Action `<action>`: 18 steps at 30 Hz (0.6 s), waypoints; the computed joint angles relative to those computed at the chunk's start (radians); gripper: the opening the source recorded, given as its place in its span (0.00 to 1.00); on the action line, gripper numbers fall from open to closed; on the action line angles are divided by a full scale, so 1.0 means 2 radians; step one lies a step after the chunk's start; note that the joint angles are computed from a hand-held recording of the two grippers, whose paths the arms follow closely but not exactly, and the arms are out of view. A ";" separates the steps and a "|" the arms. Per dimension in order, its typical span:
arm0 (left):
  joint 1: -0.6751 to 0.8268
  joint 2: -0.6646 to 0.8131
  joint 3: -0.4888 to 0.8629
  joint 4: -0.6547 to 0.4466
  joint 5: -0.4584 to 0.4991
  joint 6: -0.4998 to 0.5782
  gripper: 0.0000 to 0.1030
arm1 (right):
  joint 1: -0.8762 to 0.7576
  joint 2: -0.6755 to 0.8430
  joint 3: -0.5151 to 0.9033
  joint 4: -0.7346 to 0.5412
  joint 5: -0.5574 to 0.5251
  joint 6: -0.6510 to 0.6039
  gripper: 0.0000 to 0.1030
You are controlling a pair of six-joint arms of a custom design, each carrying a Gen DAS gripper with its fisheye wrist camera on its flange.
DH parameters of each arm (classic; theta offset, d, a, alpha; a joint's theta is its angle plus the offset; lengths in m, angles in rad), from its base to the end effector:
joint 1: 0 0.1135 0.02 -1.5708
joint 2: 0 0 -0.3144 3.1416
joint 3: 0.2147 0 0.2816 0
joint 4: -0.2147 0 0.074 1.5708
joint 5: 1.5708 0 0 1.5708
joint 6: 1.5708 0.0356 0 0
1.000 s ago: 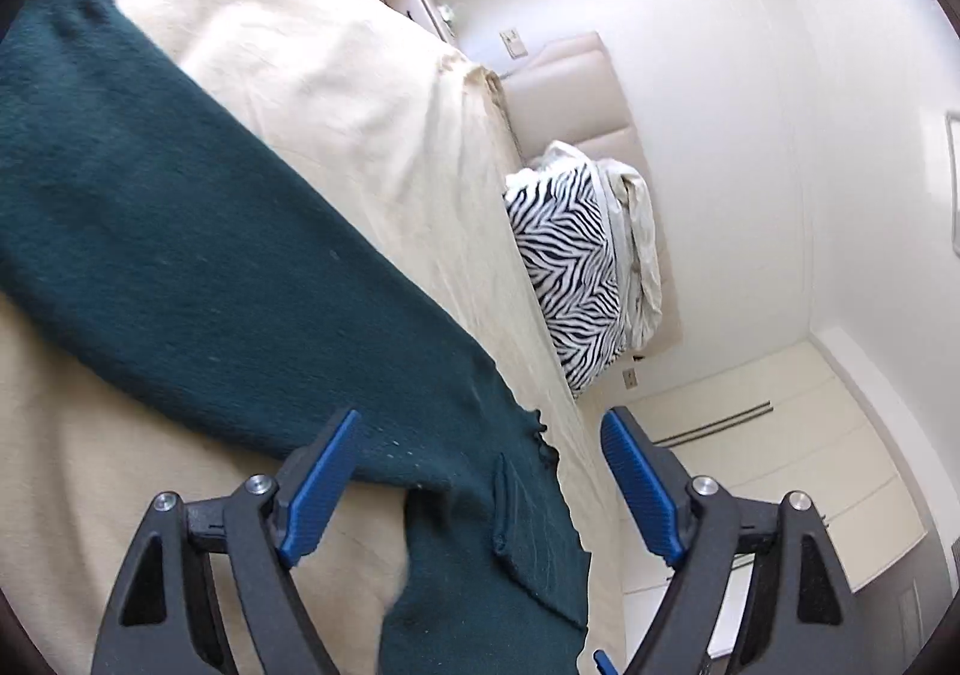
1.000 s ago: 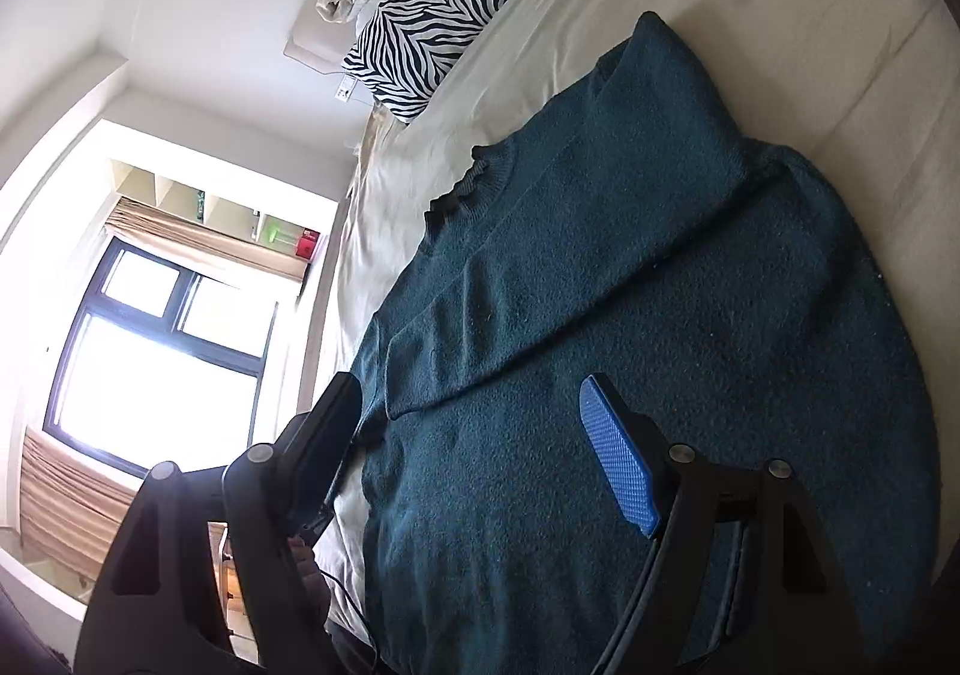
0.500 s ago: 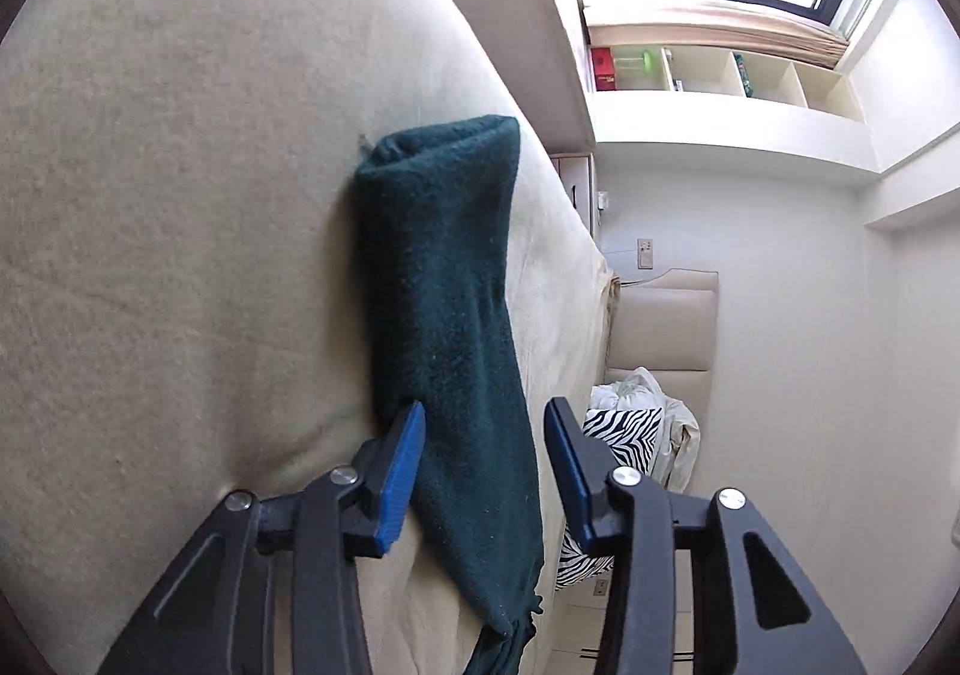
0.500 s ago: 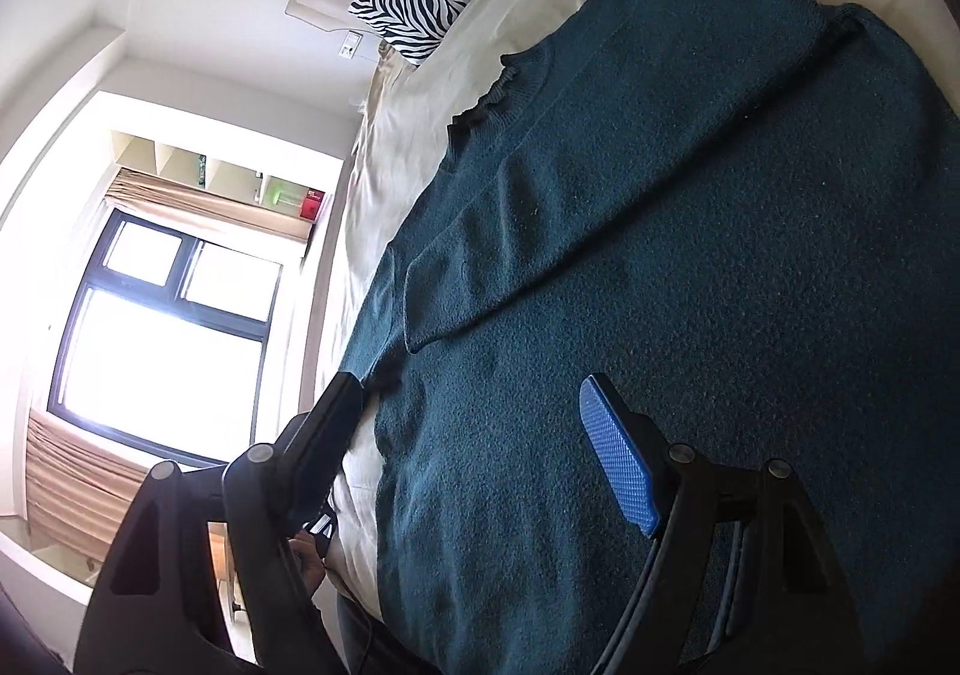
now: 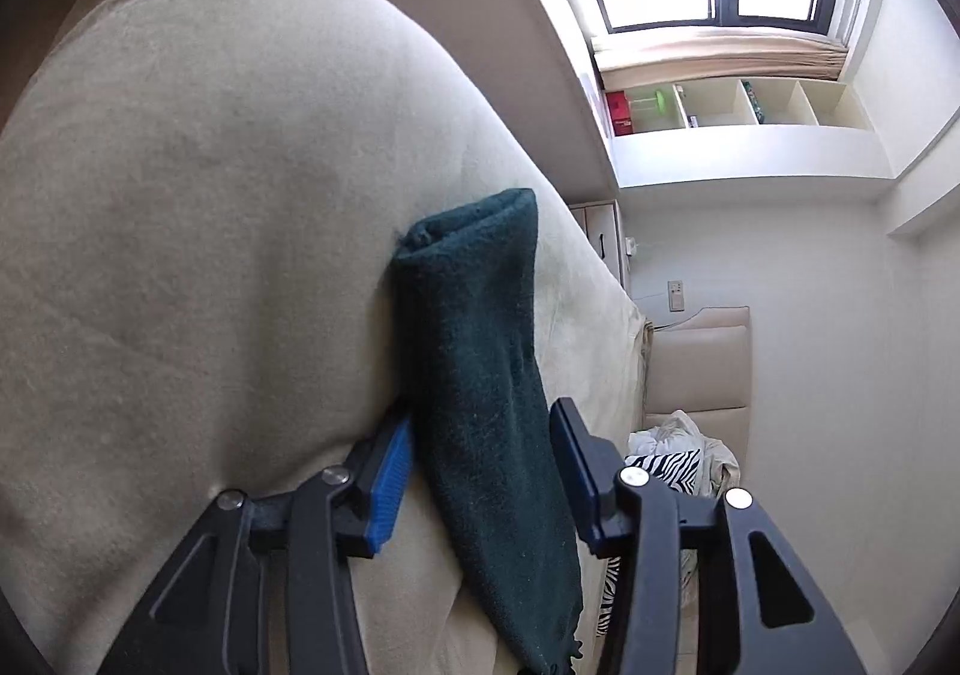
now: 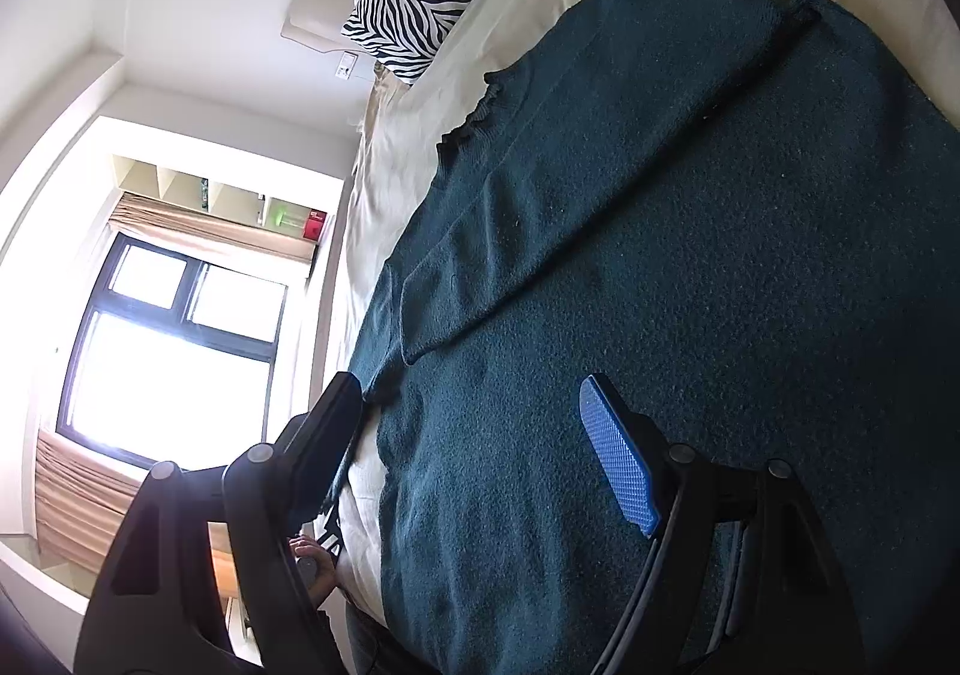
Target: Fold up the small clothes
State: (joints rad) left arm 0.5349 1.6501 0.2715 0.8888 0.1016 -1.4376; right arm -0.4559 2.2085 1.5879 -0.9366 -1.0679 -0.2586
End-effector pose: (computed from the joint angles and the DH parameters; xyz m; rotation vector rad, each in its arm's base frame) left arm 0.2194 0.1258 0.1168 -1.7353 1.2259 -0.6530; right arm 0.4332 -0.1777 0.1638 0.2294 2.4170 1.3390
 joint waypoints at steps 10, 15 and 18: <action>-0.086 -0.053 0.169 -0.254 -0.005 0.217 0.08 | -0.007 0.005 -0.001 0.013 0.001 0.004 0.71; -0.309 0.015 0.347 -0.408 -0.142 0.396 0.09 | -0.005 0.015 0.009 0.012 0.000 0.008 0.70; -0.421 0.117 0.466 -0.481 -0.215 0.495 0.10 | -0.004 0.018 0.017 0.011 0.000 0.011 0.70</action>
